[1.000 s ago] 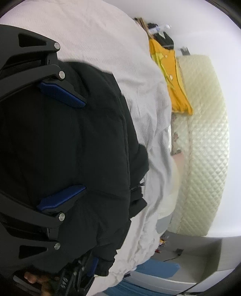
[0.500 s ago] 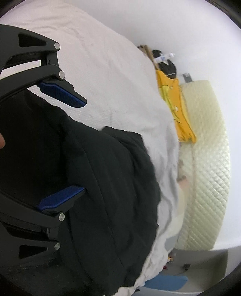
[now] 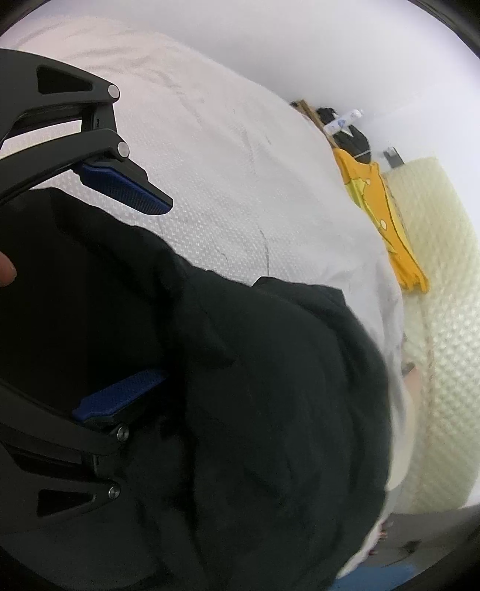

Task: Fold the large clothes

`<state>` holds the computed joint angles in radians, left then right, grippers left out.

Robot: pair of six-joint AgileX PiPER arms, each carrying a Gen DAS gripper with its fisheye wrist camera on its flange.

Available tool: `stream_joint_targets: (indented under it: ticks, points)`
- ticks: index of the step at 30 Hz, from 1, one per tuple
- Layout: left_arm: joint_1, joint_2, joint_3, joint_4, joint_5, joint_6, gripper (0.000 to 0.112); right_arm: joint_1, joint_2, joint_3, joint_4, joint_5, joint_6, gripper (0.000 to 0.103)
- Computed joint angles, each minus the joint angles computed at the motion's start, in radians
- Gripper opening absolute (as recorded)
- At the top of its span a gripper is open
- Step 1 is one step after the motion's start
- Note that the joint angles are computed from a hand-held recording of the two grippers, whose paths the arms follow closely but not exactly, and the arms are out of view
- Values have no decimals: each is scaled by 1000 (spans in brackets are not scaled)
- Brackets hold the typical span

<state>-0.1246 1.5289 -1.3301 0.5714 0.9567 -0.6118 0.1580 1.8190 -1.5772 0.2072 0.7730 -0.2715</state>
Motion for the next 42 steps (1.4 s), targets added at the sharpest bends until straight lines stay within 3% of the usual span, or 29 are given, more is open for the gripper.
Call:
stream_joint_targets:
  ticks: [7, 13, 20, 27, 31, 39, 42]
  points:
    - [57, -70, 42, 17, -112, -134, 86, -21, -48, 46, 43, -141, -9, 89]
    - [86, -80, 40, 34, -144, -176, 86, -43, -61, 62, 89, -206, -27, 88]
    - [131, -52, 21, -30, -143, -146, 86, -74, -28, 48, 163, -202, -56, 88]
    - [160, -30, 17, -77, -148, -115, 86, -80, -8, 41, 119, -178, 2, 92]
    - [137, -33, -15, -74, -94, -106, 86, -63, -58, 77, 54, -167, 27, 92]
    - [53, -114, -120, -93, 41, -82, 86, -76, -247, 81, 170, -49, -26, 92]
    - [-22, -143, -222, -41, 134, -90, 86, -78, -314, 17, 175, -4, -2, 92]
